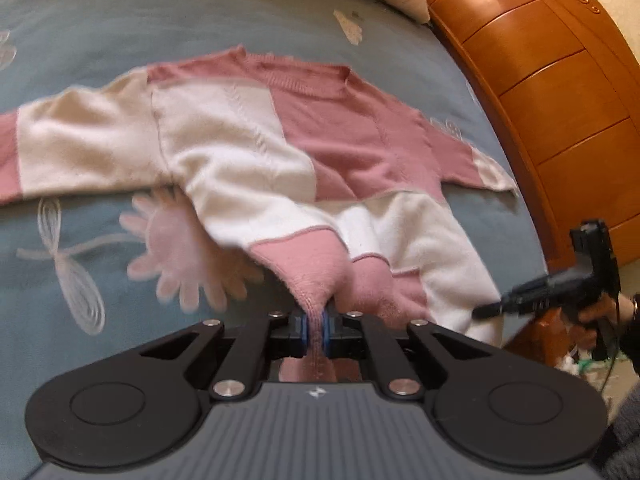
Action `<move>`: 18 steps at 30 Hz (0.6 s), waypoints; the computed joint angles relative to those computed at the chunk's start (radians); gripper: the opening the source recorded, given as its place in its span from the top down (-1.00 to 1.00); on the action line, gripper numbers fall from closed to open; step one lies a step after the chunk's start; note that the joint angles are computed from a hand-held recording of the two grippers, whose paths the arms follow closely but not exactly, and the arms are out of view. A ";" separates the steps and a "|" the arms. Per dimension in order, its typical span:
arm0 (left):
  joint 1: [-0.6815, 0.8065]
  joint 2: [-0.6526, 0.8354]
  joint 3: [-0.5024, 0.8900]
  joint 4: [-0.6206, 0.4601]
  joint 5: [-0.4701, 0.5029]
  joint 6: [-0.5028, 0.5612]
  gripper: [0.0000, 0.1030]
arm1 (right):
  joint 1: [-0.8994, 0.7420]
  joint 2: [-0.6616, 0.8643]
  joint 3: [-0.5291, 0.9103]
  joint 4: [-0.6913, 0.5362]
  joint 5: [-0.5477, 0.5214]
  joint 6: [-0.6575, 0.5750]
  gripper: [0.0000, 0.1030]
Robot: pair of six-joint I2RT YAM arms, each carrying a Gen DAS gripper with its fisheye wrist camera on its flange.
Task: Fold clothes
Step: 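Grasp the bunched cream hem with the right gripper while the left grasps pink hem, then pull the hem outward with both grippers and open them to lay it flat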
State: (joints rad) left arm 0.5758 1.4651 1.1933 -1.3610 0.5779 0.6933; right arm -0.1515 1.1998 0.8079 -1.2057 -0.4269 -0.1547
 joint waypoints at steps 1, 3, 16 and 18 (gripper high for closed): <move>0.017 0.002 0.008 -0.031 -0.018 0.019 0.92 | -0.018 0.003 0.026 -0.037 0.010 -0.032 0.77; 0.054 0.015 0.009 -0.059 -0.070 0.049 0.91 | -0.039 0.024 0.066 -0.084 0.034 -0.078 0.78; 0.127 0.176 -0.165 0.189 -0.300 -0.037 0.77 | -0.031 0.118 -0.022 0.022 0.163 -0.047 0.29; 0.125 0.147 -0.148 0.166 -0.302 -0.010 0.66 | -0.072 0.099 -0.010 0.043 0.160 -0.057 0.25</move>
State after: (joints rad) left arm 0.7006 1.6124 1.0453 -1.1953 0.2763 0.6836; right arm -0.2232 1.2991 0.7974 -1.1625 -0.2665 -0.2114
